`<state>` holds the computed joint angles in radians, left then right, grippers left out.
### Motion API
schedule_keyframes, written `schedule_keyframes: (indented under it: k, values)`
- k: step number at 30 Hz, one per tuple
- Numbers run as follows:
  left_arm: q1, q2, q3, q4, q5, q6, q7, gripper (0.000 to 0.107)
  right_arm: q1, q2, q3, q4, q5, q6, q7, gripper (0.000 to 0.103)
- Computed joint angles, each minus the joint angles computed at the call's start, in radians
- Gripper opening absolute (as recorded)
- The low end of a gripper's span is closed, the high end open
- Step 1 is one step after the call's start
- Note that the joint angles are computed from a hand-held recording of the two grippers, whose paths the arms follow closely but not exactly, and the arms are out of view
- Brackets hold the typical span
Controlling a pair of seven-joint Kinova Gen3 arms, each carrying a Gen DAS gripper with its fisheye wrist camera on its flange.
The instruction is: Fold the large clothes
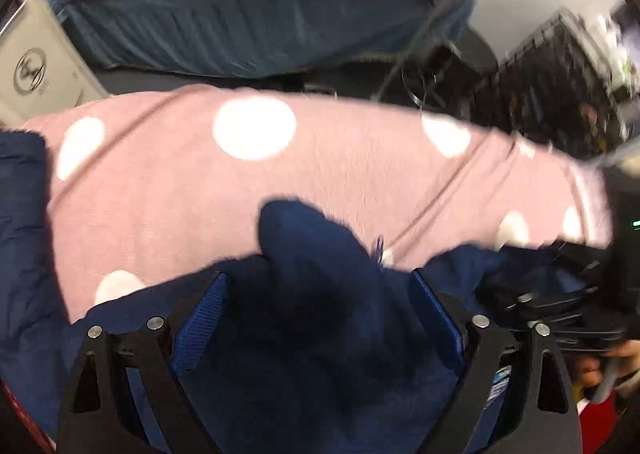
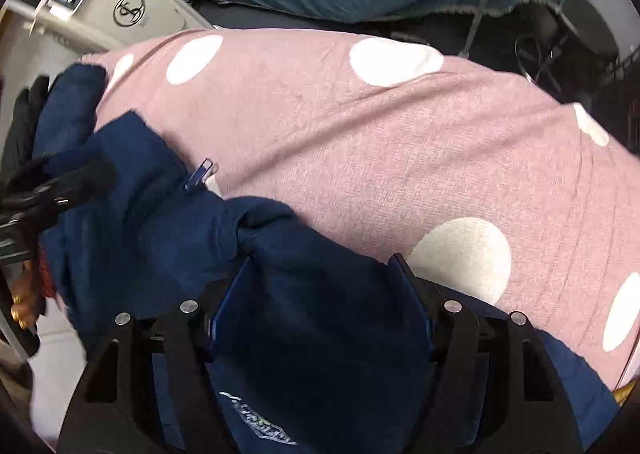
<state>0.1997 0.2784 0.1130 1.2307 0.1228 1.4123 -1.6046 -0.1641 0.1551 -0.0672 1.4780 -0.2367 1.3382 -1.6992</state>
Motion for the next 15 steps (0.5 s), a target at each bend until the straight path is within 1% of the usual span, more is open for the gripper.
schedule_keyframes:
  k: [1,2,3,4,5,6,7,8,9,10,12,13,15]
  values:
    - [0.006,-0.015,0.010,0.036,-0.016,-0.029,-0.014,0.086,0.001,-0.009,-0.007,0.008,0.003,-0.003,0.010,0.051]
    - [0.031,-0.034,0.011,0.073,-0.048,-0.057,-0.037,0.077,0.000,-0.018,-0.007,0.011,0.007,0.002,0.019,0.038]
    - [0.037,-0.049,0.019,0.095,-0.064,-0.074,-0.051,0.067,0.015,-0.028,-0.021,0.014,0.010,0.005,0.025,0.032]
    - [0.045,-0.072,0.013,0.118,-0.064,-0.098,-0.069,0.061,0.048,-0.048,-0.052,0.023,0.011,-0.002,0.030,0.019]
    - [0.061,-0.092,-0.011,0.134,-0.057,-0.115,-0.087,0.045,0.079,-0.079,-0.077,0.041,0.011,-0.024,0.035,0.014]
    - [0.096,-0.117,-0.052,0.145,-0.060,-0.126,-0.100,0.024,0.118,-0.126,-0.117,0.060,0.019,-0.055,0.028,0.013]
    - [0.112,-0.144,-0.089,0.156,-0.048,-0.140,-0.115,0.012,0.139,-0.171,-0.149,0.079,0.032,-0.084,0.008,0.012]
    - [0.110,-0.181,-0.114,0.178,-0.020,-0.163,-0.124,0.010,0.174,-0.217,-0.189,0.094,0.053,-0.096,-0.009,0.011]
    - [0.089,-0.223,-0.125,0.205,0.021,-0.185,-0.139,0.006,0.192,-0.264,-0.235,0.090,0.091,-0.111,-0.025,0.011]
    - [0.050,-0.269,-0.123,0.223,0.062,-0.201,-0.154,0.002,0.208,-0.310,-0.282,0.105,0.131,-0.141,-0.024,0.011]
    - [-0.043,-0.334,-0.071,0.257,0.106,-0.229,-0.176,0.002,0.243,-0.403,-0.374,0.107,0.213,-0.177,0.004,0.011]
    - [-0.071,-0.356,-0.054,0.266,0.115,-0.234,-0.174,0.002,0.260,-0.448,-0.421,0.129,0.253,-0.214,-0.001,0.011]
    - [-0.086,-0.370,-0.052,0.274,0.123,-0.240,-0.146,0.002,0.249,-0.494,-0.471,0.156,0.328,-0.257,-0.044,0.011]
